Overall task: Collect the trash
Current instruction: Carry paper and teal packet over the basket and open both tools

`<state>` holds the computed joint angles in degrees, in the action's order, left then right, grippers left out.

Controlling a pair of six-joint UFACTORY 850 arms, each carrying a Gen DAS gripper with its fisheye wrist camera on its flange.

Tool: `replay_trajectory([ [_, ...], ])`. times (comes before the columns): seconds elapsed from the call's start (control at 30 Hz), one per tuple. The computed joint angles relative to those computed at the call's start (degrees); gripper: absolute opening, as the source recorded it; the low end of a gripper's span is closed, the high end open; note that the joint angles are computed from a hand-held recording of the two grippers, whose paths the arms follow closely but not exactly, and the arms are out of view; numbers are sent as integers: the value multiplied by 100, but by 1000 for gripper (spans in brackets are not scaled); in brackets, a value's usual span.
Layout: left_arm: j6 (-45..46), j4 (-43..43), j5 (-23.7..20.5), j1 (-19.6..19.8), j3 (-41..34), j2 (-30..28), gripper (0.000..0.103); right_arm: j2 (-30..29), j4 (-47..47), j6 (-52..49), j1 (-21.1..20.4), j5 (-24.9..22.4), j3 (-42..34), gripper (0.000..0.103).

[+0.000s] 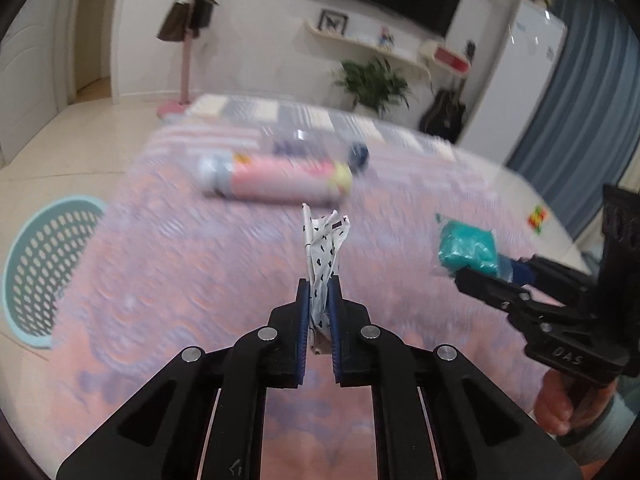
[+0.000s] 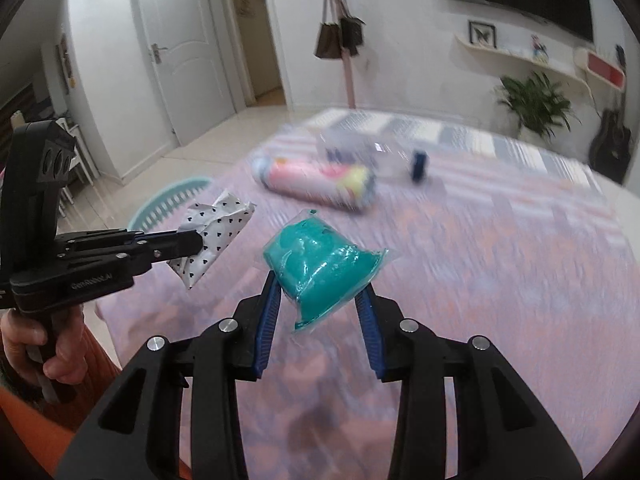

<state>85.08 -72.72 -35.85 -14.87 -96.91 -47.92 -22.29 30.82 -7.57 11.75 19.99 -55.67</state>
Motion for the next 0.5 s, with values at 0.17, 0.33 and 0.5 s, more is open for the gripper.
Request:
replay_trajectory([
  [0.17,-404,-160,-212,313,-513,-157,8,-366,-458,137,44,-247,-834,35],
  [0.33,-775,-253,-162,616,-1017,-362,8,-916,-637,-74,171,-591,-1866,35],
  [0.5,-1562,21,-210,893,-1830,-787,8,-1607,-869,-18,274,-977,-3013,35],
])
